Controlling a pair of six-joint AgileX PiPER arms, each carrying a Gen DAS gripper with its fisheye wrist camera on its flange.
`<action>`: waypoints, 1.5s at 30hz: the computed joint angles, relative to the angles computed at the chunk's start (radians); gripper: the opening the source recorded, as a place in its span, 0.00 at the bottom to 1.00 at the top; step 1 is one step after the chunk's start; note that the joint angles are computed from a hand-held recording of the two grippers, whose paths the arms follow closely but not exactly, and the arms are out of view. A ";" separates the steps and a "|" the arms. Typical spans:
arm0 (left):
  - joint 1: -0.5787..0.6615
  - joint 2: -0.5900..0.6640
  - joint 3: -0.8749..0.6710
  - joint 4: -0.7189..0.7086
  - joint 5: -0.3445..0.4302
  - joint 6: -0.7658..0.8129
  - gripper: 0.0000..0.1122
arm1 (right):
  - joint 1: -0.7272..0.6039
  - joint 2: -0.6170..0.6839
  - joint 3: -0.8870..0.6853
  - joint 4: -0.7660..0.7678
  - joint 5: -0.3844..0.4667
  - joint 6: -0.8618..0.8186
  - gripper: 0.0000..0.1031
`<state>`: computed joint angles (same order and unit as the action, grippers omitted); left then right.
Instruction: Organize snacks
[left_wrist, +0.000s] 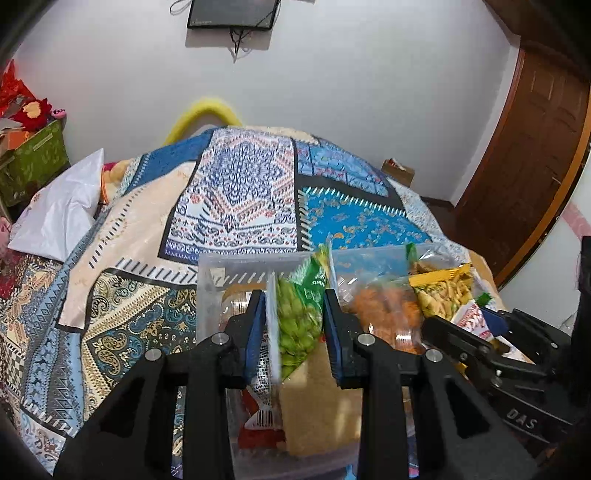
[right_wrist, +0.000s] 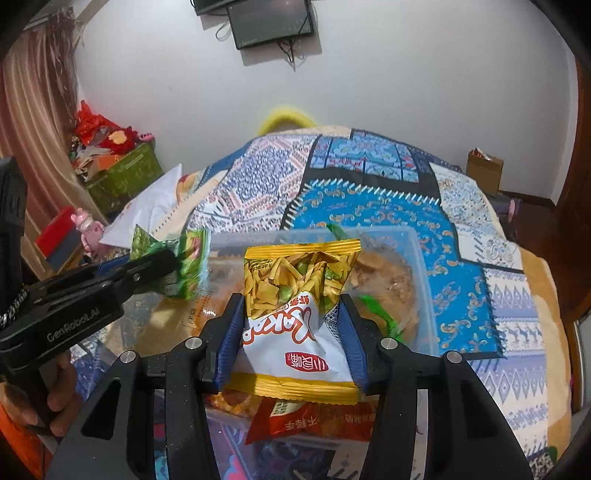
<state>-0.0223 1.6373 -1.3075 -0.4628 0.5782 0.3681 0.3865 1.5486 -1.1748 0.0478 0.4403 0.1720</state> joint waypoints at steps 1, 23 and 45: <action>-0.004 0.007 -0.001 0.018 -0.006 -0.017 0.27 | -0.003 0.003 -0.002 0.009 0.002 -0.008 0.47; 0.141 -0.496 0.108 -0.128 0.160 0.117 0.56 | 0.148 -0.365 0.008 -0.297 0.152 0.266 0.53; 0.237 -0.879 0.156 -0.152 0.308 0.113 0.90 | 0.730 -0.646 0.113 -1.050 0.522 0.969 1.00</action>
